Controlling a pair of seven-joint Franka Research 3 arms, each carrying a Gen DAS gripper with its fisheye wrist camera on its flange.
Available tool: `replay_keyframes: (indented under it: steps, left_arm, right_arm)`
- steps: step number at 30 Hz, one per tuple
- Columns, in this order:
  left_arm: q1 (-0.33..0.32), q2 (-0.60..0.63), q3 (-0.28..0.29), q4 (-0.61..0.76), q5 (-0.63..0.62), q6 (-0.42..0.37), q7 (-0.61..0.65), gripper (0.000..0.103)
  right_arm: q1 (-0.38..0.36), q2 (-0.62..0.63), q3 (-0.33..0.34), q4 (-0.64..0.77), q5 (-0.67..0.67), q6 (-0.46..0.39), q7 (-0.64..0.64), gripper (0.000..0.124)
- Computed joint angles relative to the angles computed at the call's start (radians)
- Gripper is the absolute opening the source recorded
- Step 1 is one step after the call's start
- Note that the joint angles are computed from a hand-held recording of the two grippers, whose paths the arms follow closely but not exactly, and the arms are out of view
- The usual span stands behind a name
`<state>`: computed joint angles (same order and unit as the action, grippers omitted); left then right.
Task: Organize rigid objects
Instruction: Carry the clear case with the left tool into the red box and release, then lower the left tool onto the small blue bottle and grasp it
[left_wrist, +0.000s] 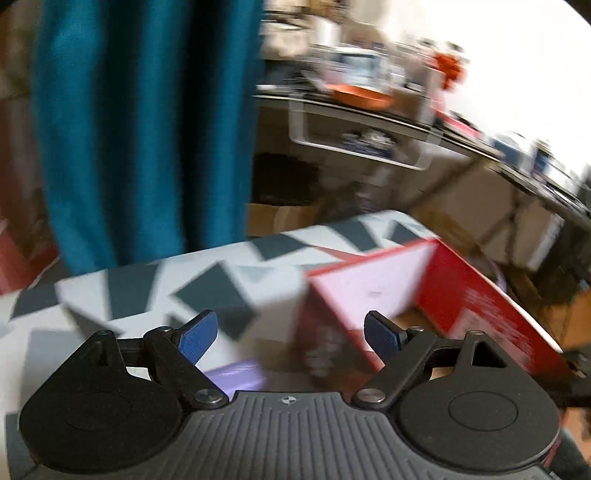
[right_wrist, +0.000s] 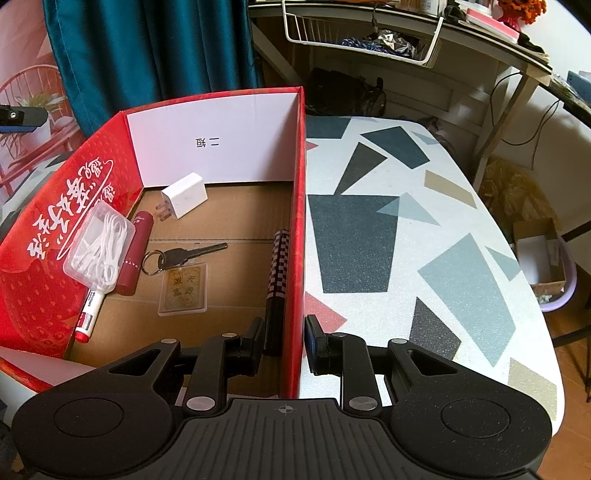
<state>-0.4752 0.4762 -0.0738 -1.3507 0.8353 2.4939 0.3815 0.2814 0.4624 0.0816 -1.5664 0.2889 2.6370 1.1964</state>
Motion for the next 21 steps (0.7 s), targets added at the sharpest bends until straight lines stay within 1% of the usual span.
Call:
replay_keyframes:
  steps: [2, 4, 7, 9, 10, 12, 14, 16, 21]
  left_arm:
    - [-0.001, -0.020, 0.016, -0.035, 0.002, -0.033, -0.072, 0.088]
    - [0.007, -0.033, 0.017, -0.066, 0.004, -0.048, -0.127, 0.085]
    - [0.013, -0.021, 0.004, -0.072, -0.015, -0.106, -0.176, 0.083]
    - [0.011, -0.008, 0.000, -0.072, -0.020, -0.128, -0.208, 0.083]
    - [0.011, -0.002, -0.002, -0.074, -0.020, -0.133, -0.216, 0.083]
    - [0.004, 0.032, -0.007, -0.042, -0.028, -0.176, -0.205, 0.082]
    - [-0.001, 0.069, -0.014, -0.011, -0.048, -0.205, -0.184, 0.075]
    - [0.000, 0.089, -0.015, 0.000, -0.064, -0.205, -0.160, 0.068]
    - [-0.009, 0.099, -0.009, -0.014, -0.084, -0.210, -0.167, 0.059]
  right_arm:
    - [0.001, 0.001, 0.000, 0.002, 0.000, -0.002, 0.001, 0.023]
    - [0.001, 0.001, -0.001, 0.003, 0.000, -0.002, 0.001, 0.023]
    - [0.001, 0.001, -0.001, 0.003, 0.000, -0.002, 0.001, 0.023]
    - [0.000, 0.001, 0.000, 0.002, 0.000, -0.002, 0.000, 0.023]
    - [0.001, 0.002, 0.000, 0.003, 0.000, -0.002, 0.000, 0.023]
    - [0.001, 0.001, 0.000, 0.001, 0.000, -0.001, 0.000, 0.023]
    - [0.001, 0.001, -0.001, 0.001, 0.000, 0.000, 0.001, 0.023]
    - [0.001, 0.002, 0.000, 0.003, 0.000, -0.002, 0.000, 0.023]
    - [0.003, 0.003, -0.002, 0.006, -0.004, -0.006, 0.003, 0.023]
